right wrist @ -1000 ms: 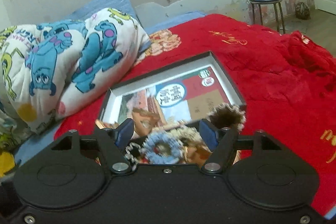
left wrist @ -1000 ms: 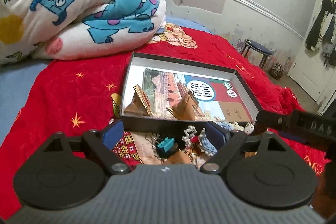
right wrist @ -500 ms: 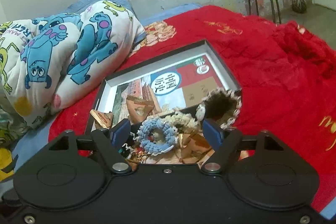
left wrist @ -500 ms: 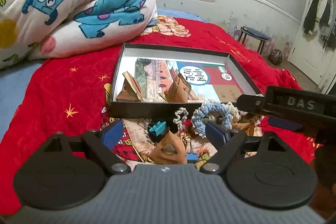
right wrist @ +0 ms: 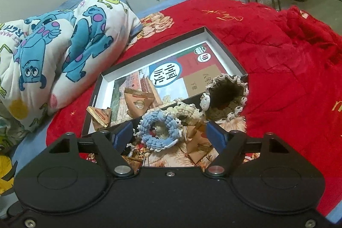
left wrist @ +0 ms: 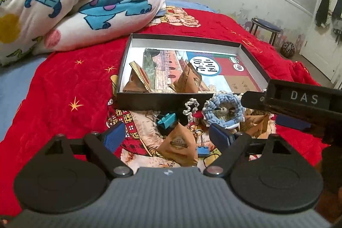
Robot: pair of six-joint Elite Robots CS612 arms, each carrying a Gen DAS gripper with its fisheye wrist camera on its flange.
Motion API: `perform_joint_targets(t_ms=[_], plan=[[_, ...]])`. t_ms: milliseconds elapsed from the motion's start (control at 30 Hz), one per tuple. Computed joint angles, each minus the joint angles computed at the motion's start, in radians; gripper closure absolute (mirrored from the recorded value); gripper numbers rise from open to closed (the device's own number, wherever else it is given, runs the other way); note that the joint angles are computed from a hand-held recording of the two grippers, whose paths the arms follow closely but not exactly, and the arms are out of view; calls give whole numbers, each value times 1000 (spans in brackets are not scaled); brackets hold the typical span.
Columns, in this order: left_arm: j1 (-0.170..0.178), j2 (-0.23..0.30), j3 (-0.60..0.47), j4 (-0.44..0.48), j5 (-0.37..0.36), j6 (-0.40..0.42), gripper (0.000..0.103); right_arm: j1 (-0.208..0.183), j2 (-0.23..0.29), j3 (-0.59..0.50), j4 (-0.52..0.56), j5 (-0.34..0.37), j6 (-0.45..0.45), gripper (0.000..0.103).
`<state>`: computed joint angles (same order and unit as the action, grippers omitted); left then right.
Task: Organize objects
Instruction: 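Move the right tool back toward the remaining packets and crocheted items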
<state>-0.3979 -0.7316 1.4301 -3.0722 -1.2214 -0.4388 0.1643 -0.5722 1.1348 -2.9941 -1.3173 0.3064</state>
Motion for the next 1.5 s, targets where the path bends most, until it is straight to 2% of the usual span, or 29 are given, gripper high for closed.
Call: perform_joint_targets(t_ms=[567, 800, 1000, 1500], plan=[[-8, 16, -23, 51, 11, 11, 12, 4, 21, -38, 64, -12, 57, 28], [-9, 16, -31, 95, -12, 11, 12, 3, 30, -55, 95, 0, 63, 27], [-10, 15, -30, 103, -7, 4, 12, 6, 28, -49, 84, -3, 47, 26], [-6, 16, -38, 127, -27, -11, 12, 4, 35, -60, 95, 8, 75, 24]])
